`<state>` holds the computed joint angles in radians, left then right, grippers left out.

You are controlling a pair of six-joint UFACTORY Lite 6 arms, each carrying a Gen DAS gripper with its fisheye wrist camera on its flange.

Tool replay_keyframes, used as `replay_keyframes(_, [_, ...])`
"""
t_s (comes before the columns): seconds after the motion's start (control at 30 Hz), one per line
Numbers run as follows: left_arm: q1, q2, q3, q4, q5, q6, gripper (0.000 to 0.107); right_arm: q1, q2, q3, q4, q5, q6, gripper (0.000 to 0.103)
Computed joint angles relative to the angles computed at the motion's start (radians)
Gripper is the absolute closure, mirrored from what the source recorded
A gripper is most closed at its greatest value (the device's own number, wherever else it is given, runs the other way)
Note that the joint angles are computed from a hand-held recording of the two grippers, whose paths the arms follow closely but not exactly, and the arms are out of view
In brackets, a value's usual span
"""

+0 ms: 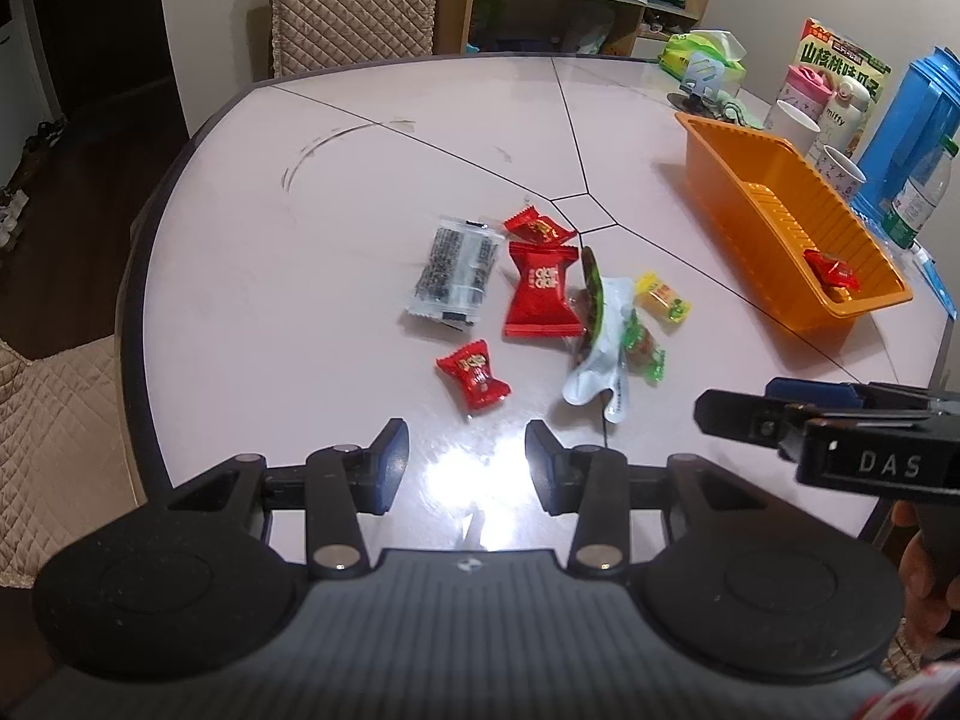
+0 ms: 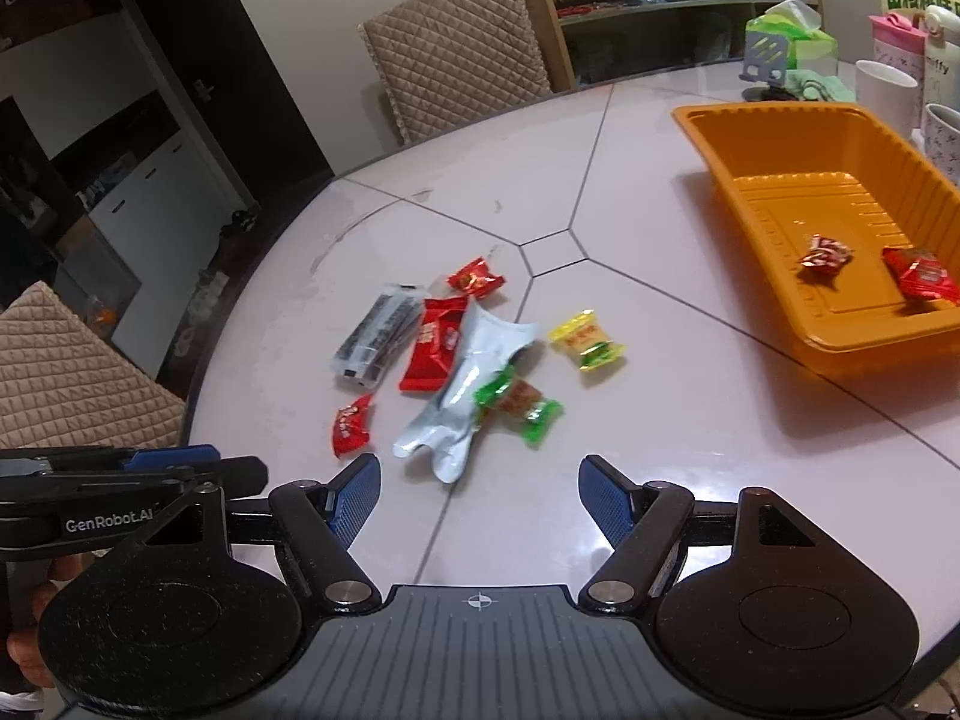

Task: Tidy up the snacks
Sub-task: 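Move both tools back to the snack pile, then grasp the white-and-green pouch with the right tool while the left tool grasps a red candy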

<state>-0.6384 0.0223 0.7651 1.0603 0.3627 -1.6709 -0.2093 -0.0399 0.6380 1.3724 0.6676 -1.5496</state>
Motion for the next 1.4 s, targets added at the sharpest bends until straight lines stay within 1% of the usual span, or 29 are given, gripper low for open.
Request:
replay_keyframes(0.13, [0.043,0.022,0.001,0.046,-0.042,-0.003,0.068,0.070,0.038,0.011,0.074,-0.045,-0.009,0.042])
replay_keyframes(0.3, [0.095,0.070,0.019,0.136,-0.096,-0.039,0.068,0.138,0.099,0.039,0.171,-0.091,-0.021,0.048])
replay_keyframes(0.47, [0.150,0.119,0.043,0.183,-0.141,-0.043,0.068,0.197,0.184,0.090,0.240,-0.135,0.003,0.049])
replay_keyframes(0.6, [0.187,0.155,0.065,0.206,-0.172,-0.027,0.068,0.217,0.229,0.123,0.264,-0.157,0.052,0.050])
replay_keyframes(0.7, [0.212,0.179,0.080,0.215,-0.196,-0.016,0.068,0.233,0.251,0.143,0.303,-0.178,0.051,0.050])
replay_keyframes(0.8, [0.233,0.204,0.097,0.204,-0.216,0.013,0.068,0.251,0.279,0.168,0.326,-0.193,0.054,0.051])
replay_keyframes(0.93, [0.257,0.231,0.118,0.177,-0.236,0.061,0.068,0.285,0.315,0.201,0.354,-0.234,0.054,0.060])
replay_keyframes(1.1, [0.277,0.253,0.139,0.112,-0.258,0.144,0.068,0.309,0.340,0.214,0.432,-0.272,0.004,0.067])
replay_keyframes(1.3, [0.273,0.269,0.153,0.028,-0.266,0.234,0.068,0.320,0.358,0.237,0.457,-0.297,-0.018,0.068])
replay_keyframes(1.4, [0.271,0.273,0.159,0.001,-0.273,0.264,0.068,0.332,0.357,0.250,0.431,-0.322,-0.016,0.068])
